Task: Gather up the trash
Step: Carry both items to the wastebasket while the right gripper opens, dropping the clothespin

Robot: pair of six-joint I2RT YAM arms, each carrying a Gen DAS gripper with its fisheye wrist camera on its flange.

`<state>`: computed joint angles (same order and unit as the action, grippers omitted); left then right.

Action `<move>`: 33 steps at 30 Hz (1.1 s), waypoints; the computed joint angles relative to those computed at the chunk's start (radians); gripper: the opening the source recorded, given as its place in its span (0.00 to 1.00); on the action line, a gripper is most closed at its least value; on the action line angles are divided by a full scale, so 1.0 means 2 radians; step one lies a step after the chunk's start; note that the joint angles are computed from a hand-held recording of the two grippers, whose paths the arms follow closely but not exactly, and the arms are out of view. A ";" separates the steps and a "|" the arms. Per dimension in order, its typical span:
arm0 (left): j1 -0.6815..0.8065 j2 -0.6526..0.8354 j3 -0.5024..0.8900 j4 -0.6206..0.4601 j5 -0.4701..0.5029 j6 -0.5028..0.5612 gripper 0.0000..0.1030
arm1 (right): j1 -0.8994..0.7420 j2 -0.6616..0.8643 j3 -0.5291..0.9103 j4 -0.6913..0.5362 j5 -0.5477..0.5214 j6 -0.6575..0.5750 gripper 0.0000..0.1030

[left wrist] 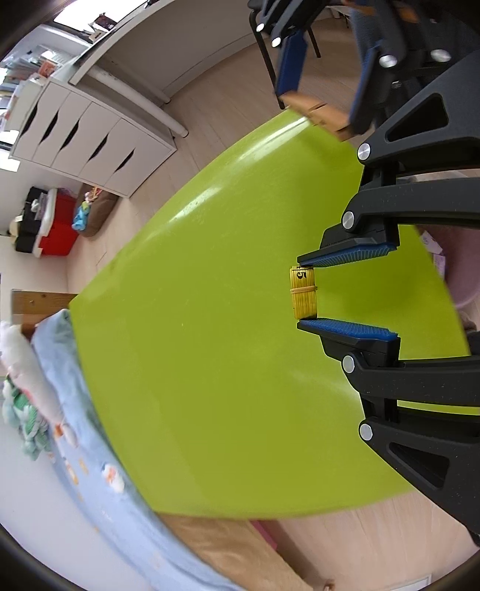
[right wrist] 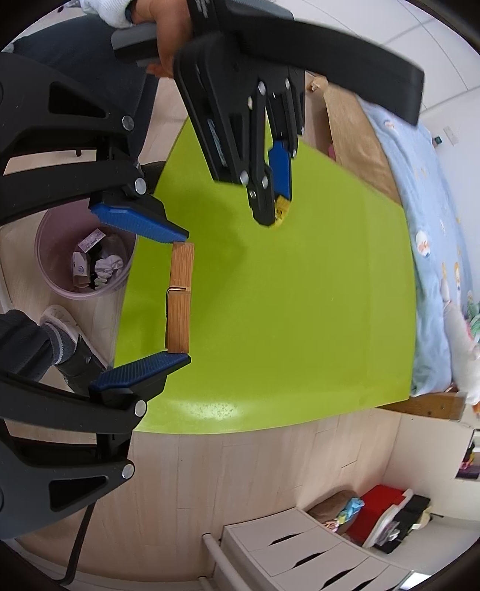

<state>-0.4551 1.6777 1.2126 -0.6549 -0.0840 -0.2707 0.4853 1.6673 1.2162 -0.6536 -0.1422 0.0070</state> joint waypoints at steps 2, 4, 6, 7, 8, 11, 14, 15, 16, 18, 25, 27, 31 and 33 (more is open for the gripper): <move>-0.007 -0.040 -0.027 -0.005 -0.006 -0.009 0.28 | 0.007 -0.014 -0.008 0.000 0.002 0.001 0.58; -0.018 -0.067 -0.046 -0.006 -0.014 -0.021 0.28 | 0.017 -0.032 -0.020 0.000 0.004 0.003 0.58; -0.028 -0.095 -0.066 -0.010 -0.023 -0.034 0.28 | 0.023 -0.047 -0.030 0.001 0.005 0.002 0.58; -0.037 -0.111 -0.077 -0.013 -0.028 -0.043 0.28 | 0.028 -0.059 -0.039 0.001 0.006 0.004 0.58; -0.046 -0.133 -0.093 -0.018 -0.033 -0.054 0.27 | 0.031 -0.069 -0.045 0.000 0.005 0.005 0.58; -0.076 -0.184 -0.122 -0.038 -0.051 -0.082 0.27 | 0.048 -0.108 -0.074 -0.001 0.007 0.011 0.58; -0.109 -0.226 -0.146 -0.055 -0.068 -0.111 0.28 | 0.064 -0.144 -0.102 -0.004 0.013 0.019 0.58; -0.118 -0.238 -0.153 -0.060 -0.071 -0.120 0.28 | 0.068 -0.153 -0.109 -0.004 0.014 0.021 0.58; -0.127 -0.251 -0.161 -0.064 -0.072 -0.133 0.28 | 0.073 -0.164 -0.118 -0.005 0.017 0.024 0.58; -0.149 -0.272 -0.173 -0.073 -0.082 -0.156 0.28 | 0.085 -0.189 -0.135 -0.009 0.023 0.032 0.58; -0.228 -0.319 -0.200 -0.105 -0.114 -0.230 0.28 | 0.119 -0.254 -0.182 -0.026 0.033 0.056 0.58; -0.242 -0.327 -0.207 -0.110 -0.118 -0.245 0.28 | 0.131 -0.268 -0.194 -0.031 0.036 0.063 0.58; -0.265 -0.342 -0.221 -0.118 -0.124 -0.275 0.28 | 0.146 -0.283 -0.211 -0.035 0.034 0.072 0.58; -0.272 -0.347 -0.227 -0.122 -0.126 -0.284 0.27 | 0.149 -0.282 -0.214 -0.034 0.030 0.072 0.58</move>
